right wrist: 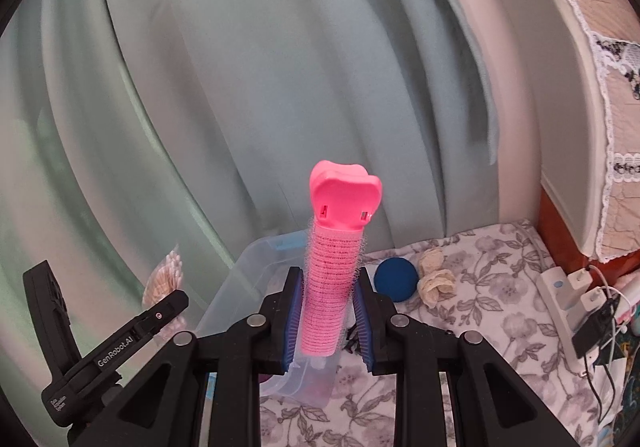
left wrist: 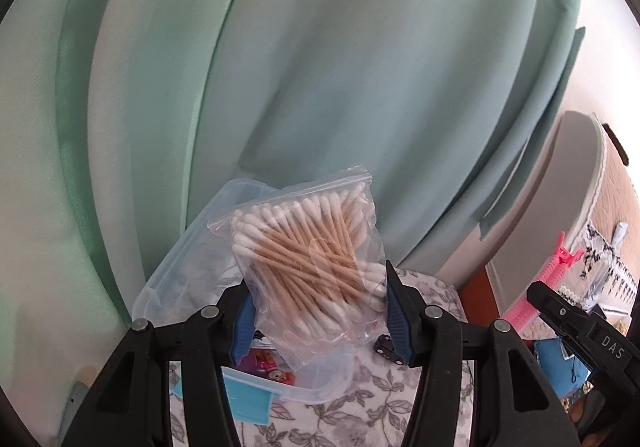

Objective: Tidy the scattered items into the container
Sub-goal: 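Carry the swab bag and pink roller over the clear bin with both tools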

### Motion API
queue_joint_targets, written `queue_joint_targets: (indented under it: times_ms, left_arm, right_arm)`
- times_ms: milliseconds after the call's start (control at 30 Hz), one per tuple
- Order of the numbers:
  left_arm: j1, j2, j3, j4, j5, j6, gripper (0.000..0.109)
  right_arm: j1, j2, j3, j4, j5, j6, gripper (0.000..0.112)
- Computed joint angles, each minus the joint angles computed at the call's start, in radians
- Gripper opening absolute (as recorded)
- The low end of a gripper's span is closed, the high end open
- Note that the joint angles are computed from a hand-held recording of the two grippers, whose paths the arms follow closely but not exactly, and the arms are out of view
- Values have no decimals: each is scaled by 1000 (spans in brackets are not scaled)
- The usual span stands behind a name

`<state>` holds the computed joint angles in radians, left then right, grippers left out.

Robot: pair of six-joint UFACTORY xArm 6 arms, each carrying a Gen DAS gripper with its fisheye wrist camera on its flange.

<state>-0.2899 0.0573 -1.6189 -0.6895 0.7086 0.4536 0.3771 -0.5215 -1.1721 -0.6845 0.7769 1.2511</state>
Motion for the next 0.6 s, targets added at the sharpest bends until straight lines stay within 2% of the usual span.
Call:
queue_joint_targets:
  times_ms: [600]
  left_arm:
    - [72, 121, -71, 30, 36, -57, 57]
  right_arm:
    - [10, 293, -160, 214, -118, -217, 27]
